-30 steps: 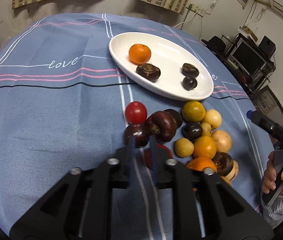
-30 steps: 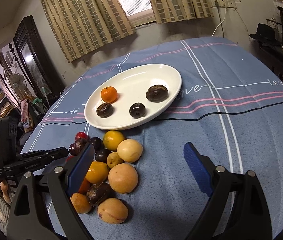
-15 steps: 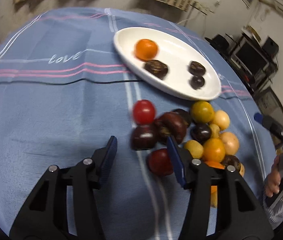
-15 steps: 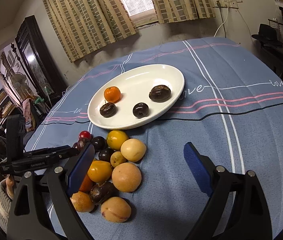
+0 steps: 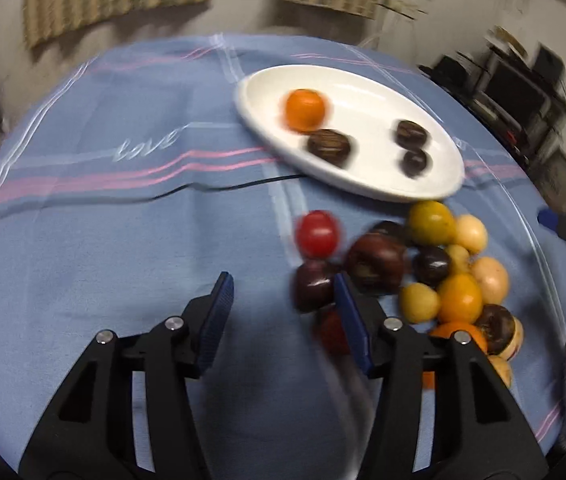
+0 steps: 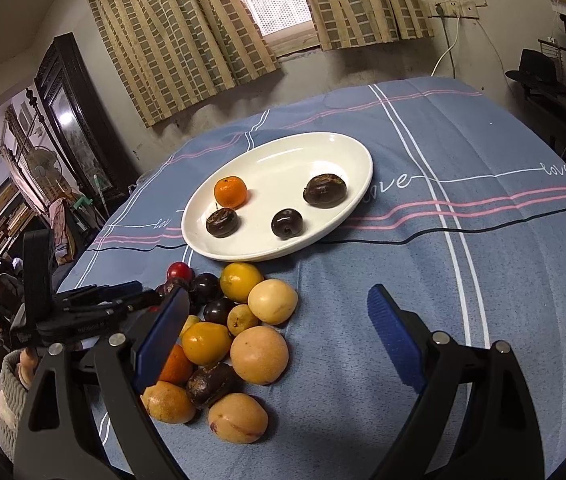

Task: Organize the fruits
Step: 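Move the left tool to the red tomato and close on it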

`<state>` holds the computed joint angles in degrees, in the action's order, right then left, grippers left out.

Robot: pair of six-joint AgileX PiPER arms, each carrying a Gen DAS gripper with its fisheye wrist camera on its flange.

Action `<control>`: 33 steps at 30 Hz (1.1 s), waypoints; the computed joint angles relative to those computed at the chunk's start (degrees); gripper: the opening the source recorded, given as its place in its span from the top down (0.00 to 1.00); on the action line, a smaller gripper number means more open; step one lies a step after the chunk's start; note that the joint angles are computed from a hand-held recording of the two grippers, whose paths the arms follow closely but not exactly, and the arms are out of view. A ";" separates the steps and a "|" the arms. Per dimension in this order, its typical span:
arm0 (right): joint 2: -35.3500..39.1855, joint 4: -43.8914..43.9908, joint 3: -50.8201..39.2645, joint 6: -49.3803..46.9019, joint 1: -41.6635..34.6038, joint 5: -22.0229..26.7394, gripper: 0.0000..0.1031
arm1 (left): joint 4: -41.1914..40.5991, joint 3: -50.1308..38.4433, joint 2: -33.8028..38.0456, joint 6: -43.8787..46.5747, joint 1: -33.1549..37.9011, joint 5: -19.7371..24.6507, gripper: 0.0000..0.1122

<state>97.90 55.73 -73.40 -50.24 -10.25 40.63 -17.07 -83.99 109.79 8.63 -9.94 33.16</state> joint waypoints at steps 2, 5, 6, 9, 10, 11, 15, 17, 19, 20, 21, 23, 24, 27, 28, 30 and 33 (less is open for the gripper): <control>-0.01 0.09 -0.03 -0.04 -0.10 0.42 0.12 | -5.00 -1.10 0.81 2.68 2.06 2.45 0.50; -0.17 -0.01 -0.02 -0.15 0.03 0.57 0.12 | 1.05 0.94 -0.69 1.43 -2.09 -1.49 0.54; -0.24 0.01 0.02 -0.21 0.05 0.50 0.12 | 1.09 0.94 -0.76 2.67 -2.79 -1.68 0.53; -0.09 -0.25 -0.13 0.31 0.07 0.41 0.12 | 1.32 -0.29 0.09 3.32 -4.11 -0.88 0.50; -0.06 -0.47 -0.17 0.63 0.16 0.26 0.12 | -0.57 -0.17 -0.03 4.48 -3.50 -0.19 0.51; -0.08 -0.55 -0.17 0.77 0.17 0.22 0.12 | -2.18 0.44 -0.42 5.35 -2.95 -0.09 0.52; 0.09 -0.93 -0.36 1.09 0.21 0.48 0.12 | -8.36 -0.81 0.93 8.70 -0.71 2.53 0.52; -0.06 -0.57 -0.27 0.64 0.13 0.64 0.12 | -10.63 -1.07 1.17 8.42 0.78 4.05 0.57; -0.12 -0.56 -0.19 0.70 0.02 0.48 0.12 | -9.03 1.34 -1.02 5.18 0.58 2.41 0.64; 0.18 -0.77 -0.52 1.02 -0.03 0.69 0.12 | -8.03 3.69 -2.78 4.18 -0.02 0.62 0.64; 0.40 -1.07 -0.73 1.39 0.02 0.81 0.12 | -8.14 5.06 -3.79 4.49 -0.60 -0.10 0.64; 0.60 -1.42 -0.92 1.66 0.16 0.98 0.12 | -8.61 7.62 -5.49 7.26 -2.67 -1.45 0.64; 0.53 -1.38 -0.89 1.46 0.25 1.06 0.12 | -7.27 8.07 -5.81 7.13 -3.77 -2.21 0.63; 0.22 -1.08 -0.67 1.07 0.32 0.78 0.12 | 2.46 6.45 -4.12 0.78 -7.58 -3.13 0.62; 0.23 -0.99 -0.66 1.10 0.24 0.77 0.12 | 4.99 5.99 -3.58 -1.56 -8.17 -3.00 0.63; 0.42 -0.97 -0.87 1.09 0.26 0.85 0.12 | 4.48 4.80 -2.43 -1.71 -8.08 -2.09 0.64; 0.38 -0.25 -0.69 0.02 0.05 0.86 0.12 | 0.27 3.93 -1.56 1.33 -6.90 -0.24 0.70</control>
